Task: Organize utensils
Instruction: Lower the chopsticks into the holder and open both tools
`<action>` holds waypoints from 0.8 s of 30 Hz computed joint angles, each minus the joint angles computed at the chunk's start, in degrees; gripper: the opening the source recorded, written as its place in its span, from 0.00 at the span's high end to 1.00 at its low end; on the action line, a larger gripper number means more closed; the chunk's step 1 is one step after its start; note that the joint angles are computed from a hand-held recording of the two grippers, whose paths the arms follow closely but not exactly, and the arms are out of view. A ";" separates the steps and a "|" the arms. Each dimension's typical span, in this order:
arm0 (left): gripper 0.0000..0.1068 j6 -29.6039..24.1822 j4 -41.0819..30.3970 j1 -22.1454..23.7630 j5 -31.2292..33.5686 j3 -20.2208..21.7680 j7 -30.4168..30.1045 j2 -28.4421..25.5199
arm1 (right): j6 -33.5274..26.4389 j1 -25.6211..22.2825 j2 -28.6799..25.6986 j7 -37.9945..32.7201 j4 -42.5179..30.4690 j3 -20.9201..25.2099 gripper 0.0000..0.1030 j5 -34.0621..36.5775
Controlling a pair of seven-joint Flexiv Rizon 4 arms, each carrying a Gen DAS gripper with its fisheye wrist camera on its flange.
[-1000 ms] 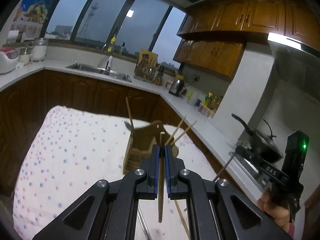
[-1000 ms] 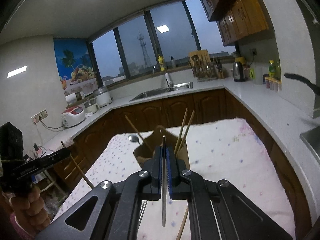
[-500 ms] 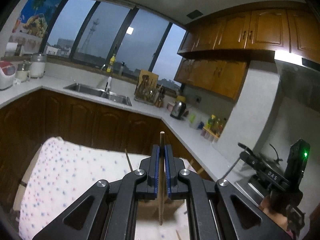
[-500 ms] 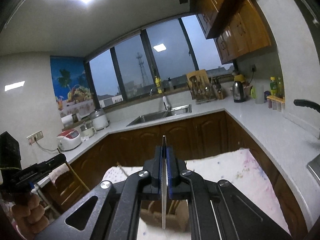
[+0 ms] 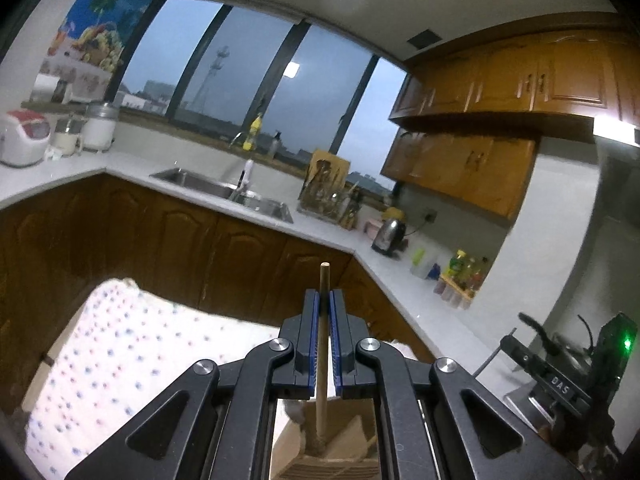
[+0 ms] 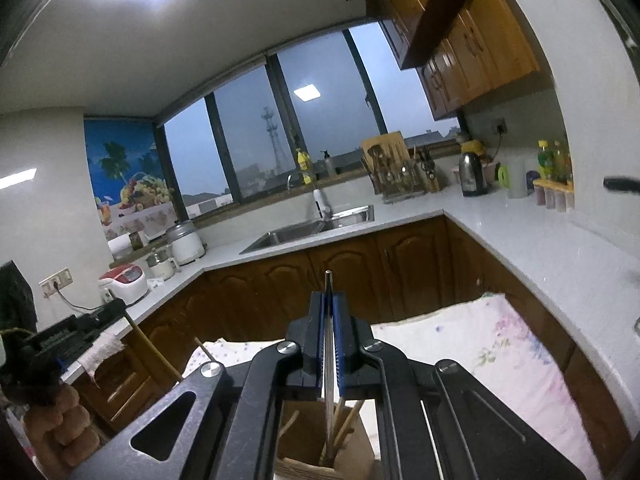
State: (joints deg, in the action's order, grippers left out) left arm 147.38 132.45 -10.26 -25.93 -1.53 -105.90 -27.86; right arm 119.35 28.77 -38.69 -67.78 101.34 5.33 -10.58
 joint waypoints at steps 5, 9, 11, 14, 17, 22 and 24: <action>0.97 -0.67 -4.29 0.61 0.07 -0.91 -1.84 -6.40 | 0.41 1.19 -2.00 -0.02 0.20 -0.99 0.96 1.97; 0.97 -2.14 -7.14 1.23 0.80 -1.27 -2.32 -9.15 | 0.79 1.29 -3.07 0.36 0.69 -0.72 0.96 2.75; 0.97 -3.18 -8.45 1.39 0.95 -1.28 -2.14 -10.16 | 0.32 1.12 -3.44 0.68 0.65 -0.53 0.96 2.59; 0.97 -4.66 -10.30 1.68 1.58 -1.19 -1.51 -11.10 | -0.77 0.65 -3.86 1.49 0.48 0.09 0.96 1.85; 0.96 -5.34 -11.59 -0.03 -0.69 -0.17 1.53 -11.57 | -1.16 1.27 -3.79 1.61 0.63 -0.48 0.96 2.09; 0.96 -5.49 -9.40 1.38 1.21 -0.69 1.15 -10.10 | -2.50 0.23 -3.57 2.60 0.46 0.27 0.95 1.17; 0.96 -4.88 -7.65 1.92 2.47 -0.60 0.55 -9.26 | -2.78 -0.78 -3.82 3.26 0.30 1.14 0.95 0.28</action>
State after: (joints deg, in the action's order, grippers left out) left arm 142.51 124.80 -8.34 -23.45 -2.13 -105.35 -37.12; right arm 116.57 28.00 -42.51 -64.52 101.64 6.46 -10.30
